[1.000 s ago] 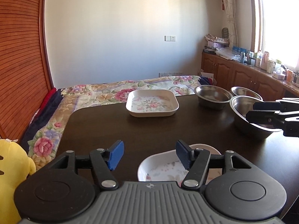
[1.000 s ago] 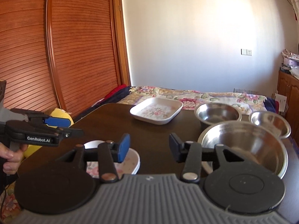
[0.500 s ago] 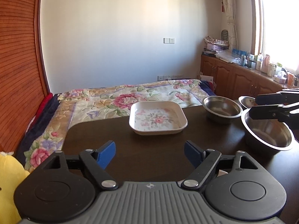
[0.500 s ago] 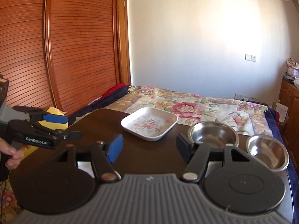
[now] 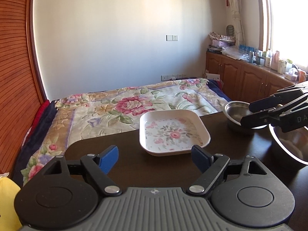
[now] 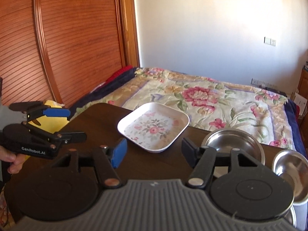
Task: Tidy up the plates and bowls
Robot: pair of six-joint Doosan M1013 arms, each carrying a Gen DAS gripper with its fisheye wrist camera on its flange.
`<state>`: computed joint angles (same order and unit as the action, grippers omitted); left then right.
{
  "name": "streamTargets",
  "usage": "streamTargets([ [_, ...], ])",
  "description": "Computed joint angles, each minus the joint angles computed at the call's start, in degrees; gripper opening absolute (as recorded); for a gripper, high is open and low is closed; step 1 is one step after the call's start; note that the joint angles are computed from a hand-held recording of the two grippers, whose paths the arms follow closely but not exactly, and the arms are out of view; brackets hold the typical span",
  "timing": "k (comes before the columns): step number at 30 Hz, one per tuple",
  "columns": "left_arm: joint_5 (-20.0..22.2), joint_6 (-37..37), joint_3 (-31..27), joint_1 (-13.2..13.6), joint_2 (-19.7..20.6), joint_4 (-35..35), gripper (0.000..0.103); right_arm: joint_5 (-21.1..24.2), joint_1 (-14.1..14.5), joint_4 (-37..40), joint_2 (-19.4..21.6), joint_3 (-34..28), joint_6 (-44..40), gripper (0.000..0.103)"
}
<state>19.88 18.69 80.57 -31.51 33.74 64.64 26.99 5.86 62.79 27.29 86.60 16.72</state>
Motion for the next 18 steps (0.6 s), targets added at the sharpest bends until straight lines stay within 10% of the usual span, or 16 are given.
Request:
streamTargets([
  [18,-1.01,23.79,-8.31,3.17,5.97,-23.38,0.064,9.73,1.19,-25.42,7.45,-12.58,23.93,0.044],
])
